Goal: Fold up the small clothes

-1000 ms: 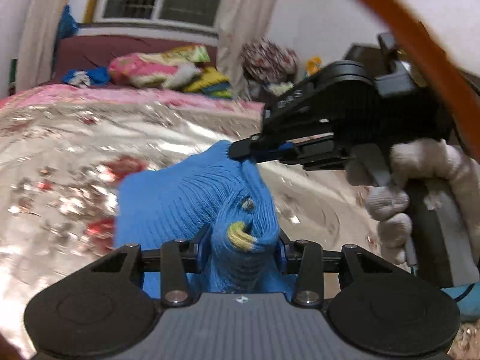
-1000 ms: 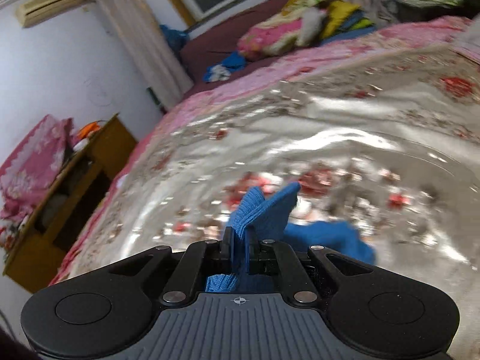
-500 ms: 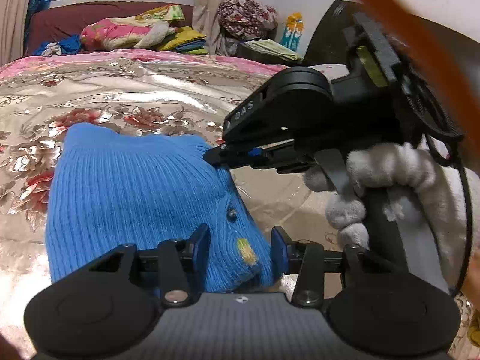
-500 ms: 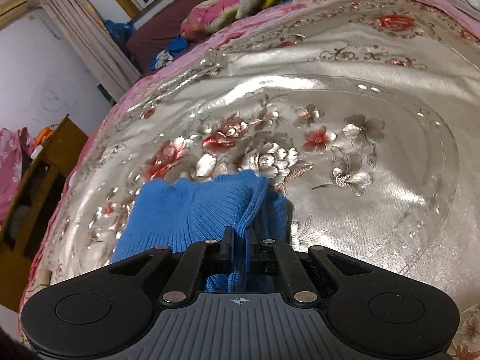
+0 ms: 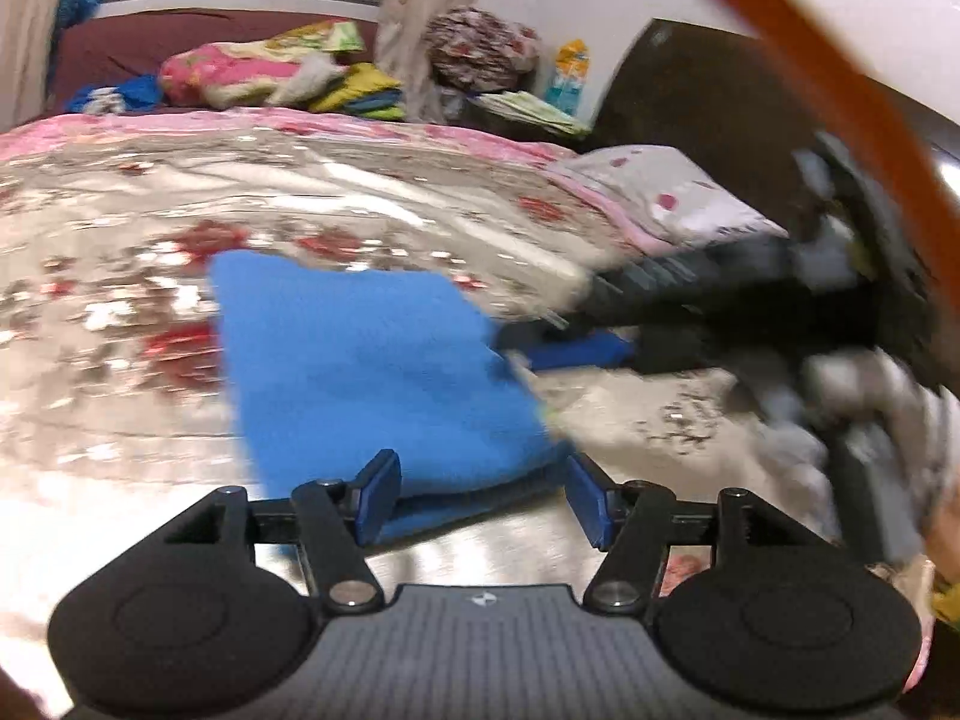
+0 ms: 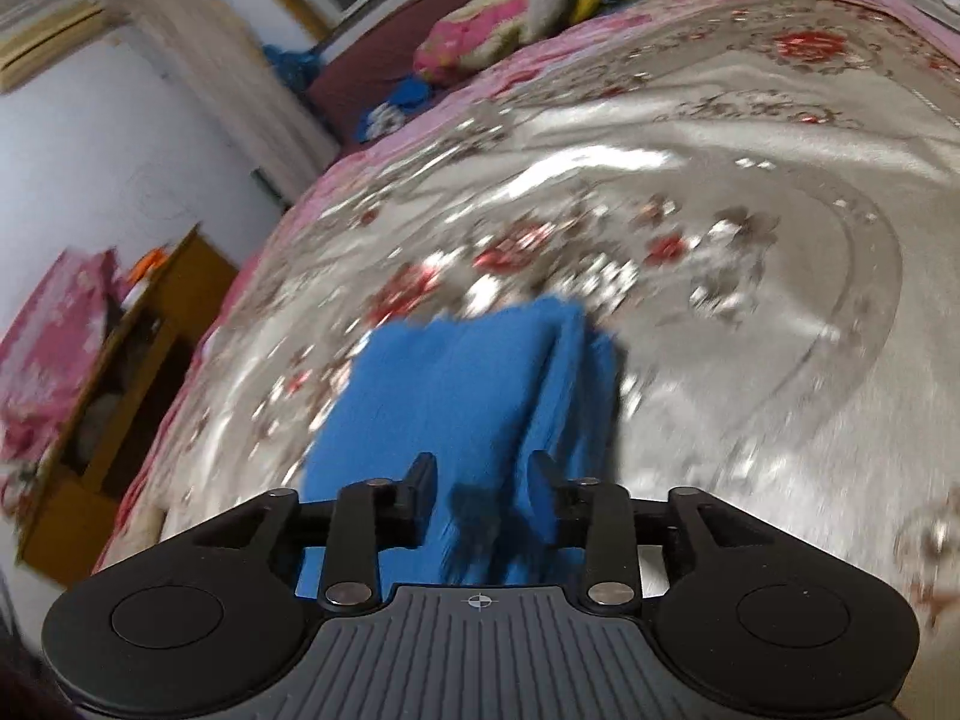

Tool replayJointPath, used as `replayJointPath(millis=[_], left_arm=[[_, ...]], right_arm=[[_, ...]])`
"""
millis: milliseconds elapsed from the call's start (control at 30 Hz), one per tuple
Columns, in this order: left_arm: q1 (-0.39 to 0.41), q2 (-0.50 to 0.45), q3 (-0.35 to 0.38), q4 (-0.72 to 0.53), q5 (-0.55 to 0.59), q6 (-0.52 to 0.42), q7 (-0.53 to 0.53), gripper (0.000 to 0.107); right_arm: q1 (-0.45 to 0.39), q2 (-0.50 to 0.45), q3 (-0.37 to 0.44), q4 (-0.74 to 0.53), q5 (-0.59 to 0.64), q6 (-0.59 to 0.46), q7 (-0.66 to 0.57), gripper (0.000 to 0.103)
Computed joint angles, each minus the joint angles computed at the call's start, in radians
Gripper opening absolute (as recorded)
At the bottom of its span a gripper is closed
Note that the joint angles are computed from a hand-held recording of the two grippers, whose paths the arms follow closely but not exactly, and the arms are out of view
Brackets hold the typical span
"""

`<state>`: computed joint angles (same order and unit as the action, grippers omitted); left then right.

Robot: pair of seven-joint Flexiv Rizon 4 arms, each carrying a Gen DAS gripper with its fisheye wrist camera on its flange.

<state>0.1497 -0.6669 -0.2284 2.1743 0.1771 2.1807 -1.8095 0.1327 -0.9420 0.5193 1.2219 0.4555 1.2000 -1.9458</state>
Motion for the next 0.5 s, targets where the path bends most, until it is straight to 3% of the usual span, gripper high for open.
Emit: replayJointPath(millis=[100, 167, 200, 267, 367, 500], left_arm=[[-0.024, 0.020, 0.049, 0.024, -0.047, 0.004, 0.003, 0.065], [-0.020, 0.024, 0.056, 0.026, -0.065, -0.001, -0.004, 0.065], [-0.007, 0.024, 0.050, 0.026, -0.061, 0.004, -0.012, 0.065], [-0.001, 0.021, 0.052, 0.024, -0.060, 0.023, -0.021, 0.065], [0.012, -0.006, 0.046, -0.009, -0.059, 0.020, -0.031, 0.068], [0.071, -0.041, -0.002, -0.053, -0.059, -0.052, -0.064, 0.068]], right_arm=[[0.000, 0.035, 0.002, 0.072, -0.008, 0.005, -0.035, 0.034], [0.054, 0.044, -0.061, 0.100, -0.050, 0.044, 0.000, 0.031], [0.070, 0.039, -0.082, 0.096, -0.070, 0.039, 0.033, 0.009], [0.058, 0.030, -0.074, 0.093, -0.081, 0.034, 0.062, 0.007], [0.055, 0.052, -0.090, 0.148, -0.109, 0.127, 0.074, 0.007], [0.088, 0.044, -0.158, 0.171, -0.179, 0.139, 0.181, 0.009]])
